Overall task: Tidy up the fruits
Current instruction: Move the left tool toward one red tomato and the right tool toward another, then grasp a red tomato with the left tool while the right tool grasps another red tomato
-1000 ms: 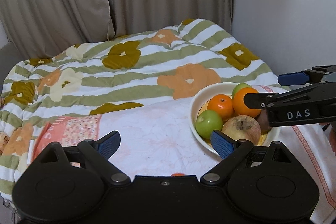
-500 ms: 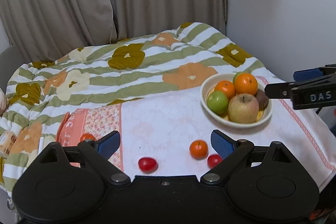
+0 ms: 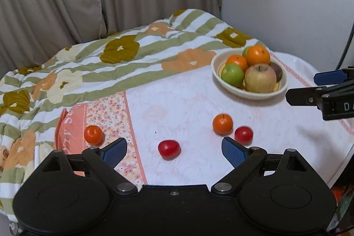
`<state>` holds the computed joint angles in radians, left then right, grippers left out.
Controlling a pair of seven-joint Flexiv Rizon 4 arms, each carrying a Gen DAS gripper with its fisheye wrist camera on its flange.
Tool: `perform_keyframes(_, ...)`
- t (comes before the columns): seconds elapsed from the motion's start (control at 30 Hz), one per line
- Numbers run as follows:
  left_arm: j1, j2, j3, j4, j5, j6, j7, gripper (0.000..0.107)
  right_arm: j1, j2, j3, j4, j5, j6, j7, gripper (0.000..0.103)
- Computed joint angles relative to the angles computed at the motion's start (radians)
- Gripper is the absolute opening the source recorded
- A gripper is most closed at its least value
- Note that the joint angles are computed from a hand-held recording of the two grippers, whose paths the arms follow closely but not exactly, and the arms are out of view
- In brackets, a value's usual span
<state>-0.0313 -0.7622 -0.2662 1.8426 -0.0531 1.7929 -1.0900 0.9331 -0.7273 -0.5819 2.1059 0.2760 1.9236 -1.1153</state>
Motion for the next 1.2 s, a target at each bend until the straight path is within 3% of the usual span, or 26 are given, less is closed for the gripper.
perform_keyframes(0.3,0.049,-0.106,-0.052,-0.107,-0.003,-0.091,0.087,0.078,0.056,-0.142,-0.022,-0.068,0.039,-0.025,0.127,0.095)
perform_keyframes(0.53,0.002,-0.160,-0.003,-0.183,-0.043,-0.140,0.136,0.072,0.052,-0.218,-0.014,-0.121,0.014,-0.040,0.228,0.090)
perform_keyframes(0.87,-0.032,-0.206,0.028,-0.243,-0.081,-0.174,0.174,0.063,0.034,-0.260,-0.009,-0.163,-0.037,-0.061,0.307,0.082)
perform_keyframes(1.1,-0.016,-0.223,0.002,-0.253,-0.085,-0.175,0.209,0.040,0.024,-0.283,-0.010,-0.188,-0.066,-0.073,0.335,0.076)
perform_keyframes(1.2,-0.003,-0.226,-0.014,-0.253,-0.087,-0.176,0.221,0.040,0.017,-0.290,-0.010,-0.201,-0.079,-0.078,0.341,0.074)
